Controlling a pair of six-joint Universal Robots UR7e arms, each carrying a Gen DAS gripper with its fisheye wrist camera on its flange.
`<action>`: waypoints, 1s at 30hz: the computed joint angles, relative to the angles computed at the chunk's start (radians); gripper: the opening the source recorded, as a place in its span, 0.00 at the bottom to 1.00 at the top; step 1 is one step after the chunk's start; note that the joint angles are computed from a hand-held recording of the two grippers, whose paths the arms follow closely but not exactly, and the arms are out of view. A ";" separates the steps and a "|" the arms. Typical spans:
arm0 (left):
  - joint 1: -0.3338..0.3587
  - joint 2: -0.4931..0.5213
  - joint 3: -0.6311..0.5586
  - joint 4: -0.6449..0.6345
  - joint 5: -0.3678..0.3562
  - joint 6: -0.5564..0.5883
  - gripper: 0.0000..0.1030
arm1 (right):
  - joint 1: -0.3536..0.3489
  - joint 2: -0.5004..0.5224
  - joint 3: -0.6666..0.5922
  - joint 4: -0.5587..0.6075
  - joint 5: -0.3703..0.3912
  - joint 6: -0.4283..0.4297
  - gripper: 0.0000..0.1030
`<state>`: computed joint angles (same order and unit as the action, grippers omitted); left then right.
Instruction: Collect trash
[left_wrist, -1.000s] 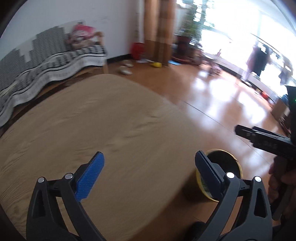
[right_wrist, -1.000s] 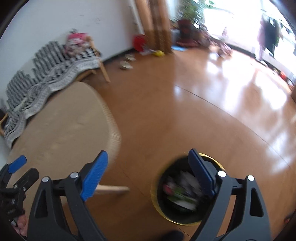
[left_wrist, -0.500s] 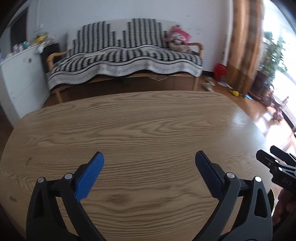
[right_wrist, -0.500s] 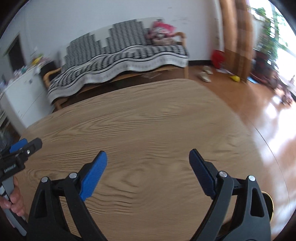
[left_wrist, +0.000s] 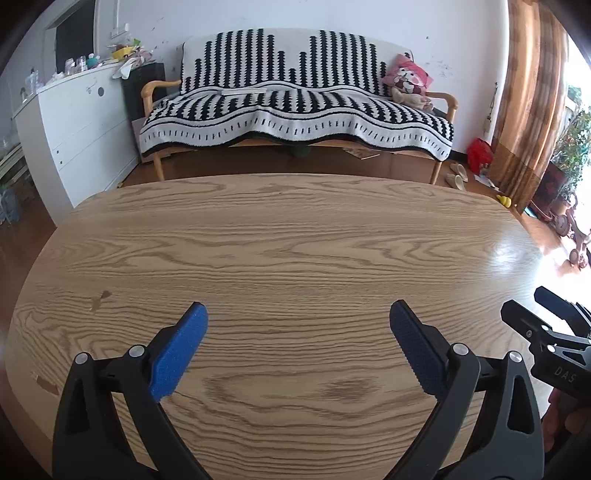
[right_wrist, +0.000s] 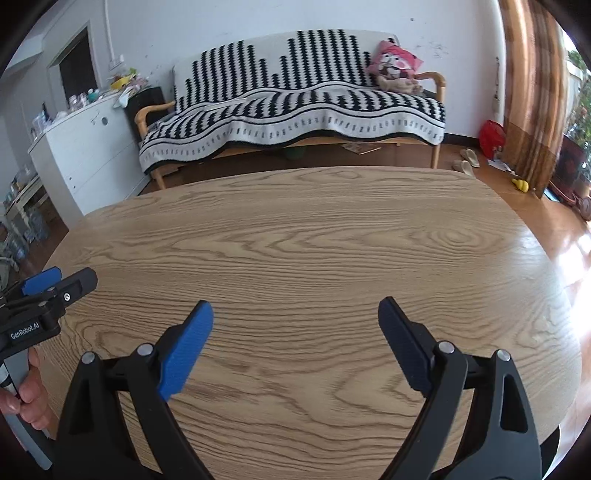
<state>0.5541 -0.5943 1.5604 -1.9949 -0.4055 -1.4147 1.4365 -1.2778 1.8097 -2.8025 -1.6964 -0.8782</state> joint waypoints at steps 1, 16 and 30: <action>0.000 -0.004 0.004 0.007 0.000 -0.008 0.93 | 0.005 0.006 0.004 -0.010 -0.006 -0.004 0.85; 0.002 -0.034 0.041 0.016 -0.006 -0.040 0.93 | 0.012 0.030 0.004 -0.021 -0.015 -0.004 0.85; -0.001 -0.029 0.037 0.025 -0.006 -0.047 0.93 | -0.002 0.015 0.007 -0.020 -0.003 0.000 0.85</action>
